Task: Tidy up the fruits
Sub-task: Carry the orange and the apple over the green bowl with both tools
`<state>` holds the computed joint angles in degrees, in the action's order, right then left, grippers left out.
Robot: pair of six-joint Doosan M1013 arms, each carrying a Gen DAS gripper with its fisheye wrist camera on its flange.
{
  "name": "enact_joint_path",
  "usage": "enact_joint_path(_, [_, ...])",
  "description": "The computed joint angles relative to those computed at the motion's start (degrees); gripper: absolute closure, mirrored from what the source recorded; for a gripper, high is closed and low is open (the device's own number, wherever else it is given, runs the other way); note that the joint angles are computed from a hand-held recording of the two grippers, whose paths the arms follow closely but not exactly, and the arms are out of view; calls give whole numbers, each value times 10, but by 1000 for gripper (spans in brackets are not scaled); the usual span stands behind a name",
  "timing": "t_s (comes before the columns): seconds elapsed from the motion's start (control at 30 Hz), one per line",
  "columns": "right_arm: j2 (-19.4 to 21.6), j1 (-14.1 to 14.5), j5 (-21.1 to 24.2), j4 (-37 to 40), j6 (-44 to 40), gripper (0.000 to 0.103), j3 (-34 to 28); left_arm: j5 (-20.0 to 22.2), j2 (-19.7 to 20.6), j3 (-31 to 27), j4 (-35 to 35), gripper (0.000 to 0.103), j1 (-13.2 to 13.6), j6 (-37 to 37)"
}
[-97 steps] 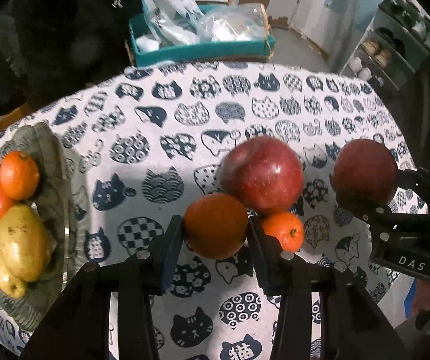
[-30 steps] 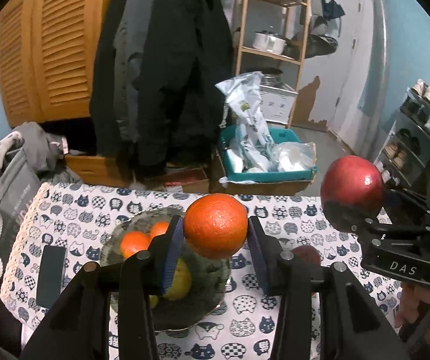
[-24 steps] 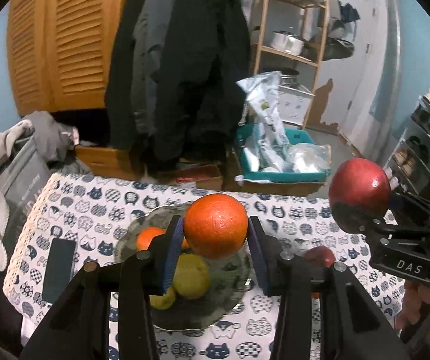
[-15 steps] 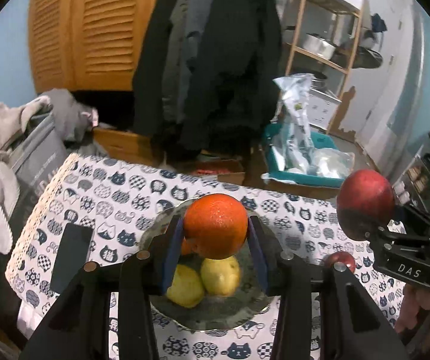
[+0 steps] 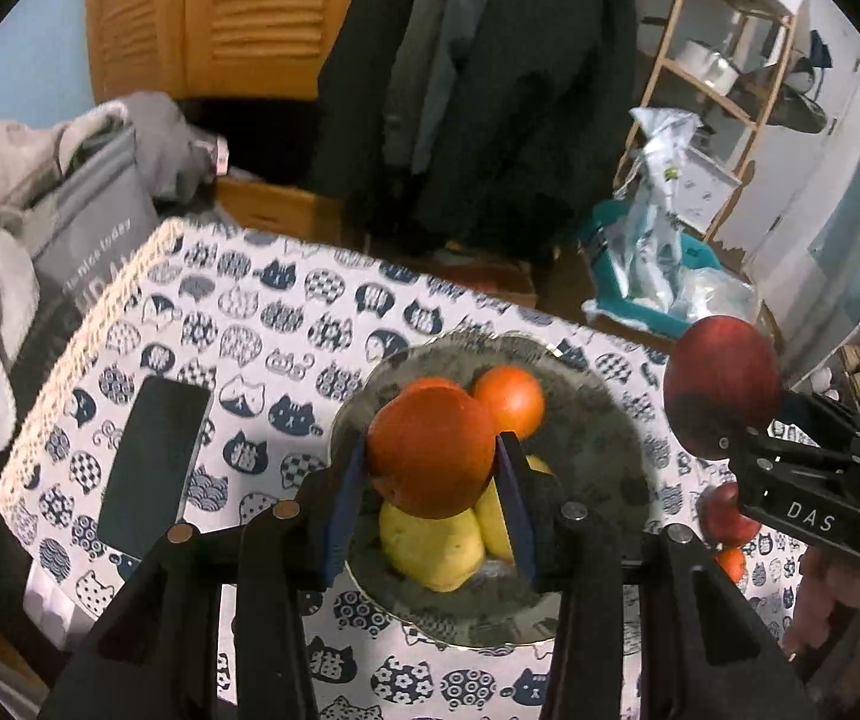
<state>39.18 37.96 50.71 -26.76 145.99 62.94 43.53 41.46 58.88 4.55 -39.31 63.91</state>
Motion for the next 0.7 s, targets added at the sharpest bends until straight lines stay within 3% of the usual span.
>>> enact_joint_path(0.7, [47,-14,26,68,-53,28,-29,93,79,-75,-61,59,15,0])
